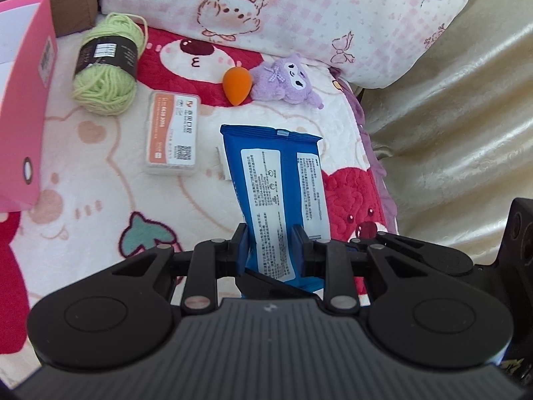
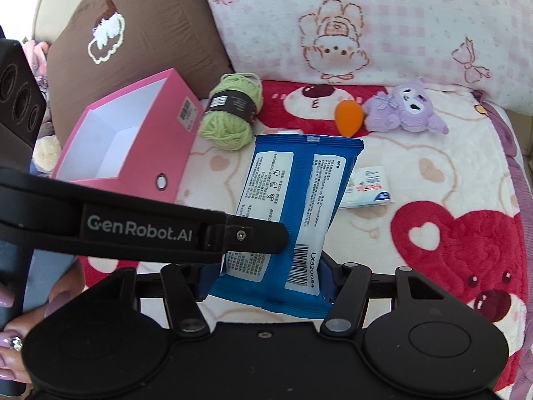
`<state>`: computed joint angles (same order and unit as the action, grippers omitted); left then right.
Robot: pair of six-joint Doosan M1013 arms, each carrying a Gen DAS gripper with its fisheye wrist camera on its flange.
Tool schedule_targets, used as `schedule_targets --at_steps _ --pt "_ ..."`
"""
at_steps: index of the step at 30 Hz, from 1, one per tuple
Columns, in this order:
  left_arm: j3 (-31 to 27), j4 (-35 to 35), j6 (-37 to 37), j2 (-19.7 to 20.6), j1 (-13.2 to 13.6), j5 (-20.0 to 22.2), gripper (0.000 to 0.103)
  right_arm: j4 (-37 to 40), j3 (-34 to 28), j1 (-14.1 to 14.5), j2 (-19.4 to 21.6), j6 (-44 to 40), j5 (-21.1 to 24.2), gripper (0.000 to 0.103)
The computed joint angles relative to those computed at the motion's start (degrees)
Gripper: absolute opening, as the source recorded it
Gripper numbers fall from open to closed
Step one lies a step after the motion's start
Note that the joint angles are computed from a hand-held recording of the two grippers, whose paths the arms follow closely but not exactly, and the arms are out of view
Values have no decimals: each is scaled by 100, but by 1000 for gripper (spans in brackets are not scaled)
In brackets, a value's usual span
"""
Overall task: Organize objects
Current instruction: 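Lift the blue pack with the left gripper and carry it over the pink box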
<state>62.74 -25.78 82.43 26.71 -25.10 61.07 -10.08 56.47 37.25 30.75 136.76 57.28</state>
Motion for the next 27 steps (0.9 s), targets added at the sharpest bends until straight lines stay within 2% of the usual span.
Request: schedule_targets --at_steps 10,16,22,27 --pt "75 265 36 -307 150 276 25 313 -507 136 161 -58 84 65" --pt "43 636 -59 -499 235 478 25 525 -1154 223 436 -184 390 64" --pt "-94 919 -210 -619 379 839 25 890 -2546 271 1081 -627 1374 64" --pt "-157 1000 -358 -748 513 981 25 979 -4265 341 1850 -957 2396 64"
